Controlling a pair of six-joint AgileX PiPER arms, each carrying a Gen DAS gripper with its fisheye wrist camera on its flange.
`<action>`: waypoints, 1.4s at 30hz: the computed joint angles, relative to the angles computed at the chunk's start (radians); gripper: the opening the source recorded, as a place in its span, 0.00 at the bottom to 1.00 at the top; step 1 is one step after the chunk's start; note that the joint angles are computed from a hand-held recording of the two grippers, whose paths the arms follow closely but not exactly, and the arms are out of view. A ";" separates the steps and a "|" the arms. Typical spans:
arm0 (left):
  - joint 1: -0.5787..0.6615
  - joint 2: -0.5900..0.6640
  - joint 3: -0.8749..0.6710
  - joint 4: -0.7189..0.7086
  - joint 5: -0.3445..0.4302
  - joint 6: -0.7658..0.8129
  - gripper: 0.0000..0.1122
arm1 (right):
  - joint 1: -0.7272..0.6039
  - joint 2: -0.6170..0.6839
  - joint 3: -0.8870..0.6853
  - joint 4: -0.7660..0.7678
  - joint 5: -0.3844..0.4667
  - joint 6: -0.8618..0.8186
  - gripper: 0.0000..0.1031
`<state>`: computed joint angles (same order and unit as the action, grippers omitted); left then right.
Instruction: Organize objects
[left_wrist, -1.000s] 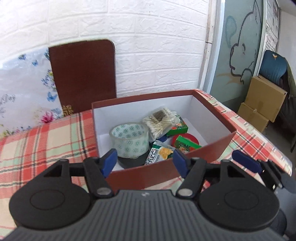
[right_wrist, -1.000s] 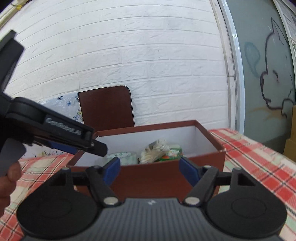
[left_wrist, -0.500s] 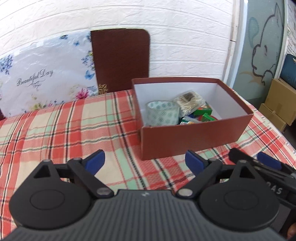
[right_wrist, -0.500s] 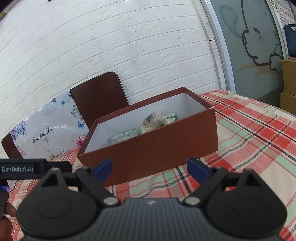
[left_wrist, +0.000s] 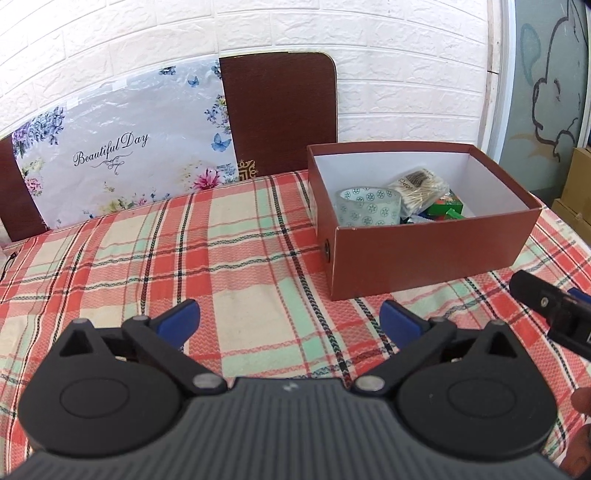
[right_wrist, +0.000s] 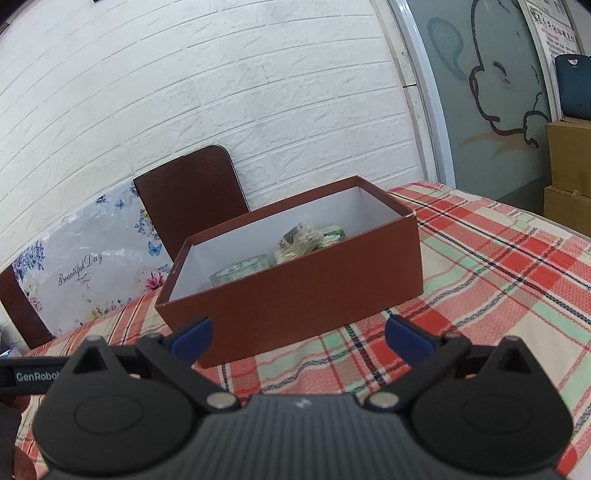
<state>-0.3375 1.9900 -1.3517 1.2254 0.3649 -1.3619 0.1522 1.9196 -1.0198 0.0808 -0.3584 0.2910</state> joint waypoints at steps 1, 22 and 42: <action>-0.003 -0.001 0.003 0.010 0.006 -0.008 0.92 | 0.003 -0.004 0.005 0.012 -0.002 -0.011 1.00; -0.048 0.035 -0.050 -0.118 0.163 0.106 0.92 | 0.027 0.003 -0.043 0.106 0.102 -0.171 1.00; -0.066 0.067 -0.070 -0.220 0.190 0.199 0.92 | 0.008 0.030 -0.063 0.125 0.129 -0.167 1.00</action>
<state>-0.4034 2.0574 -1.4221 1.0058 0.5547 -1.1630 0.1600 1.9493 -1.0826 0.2062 -0.2298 0.1237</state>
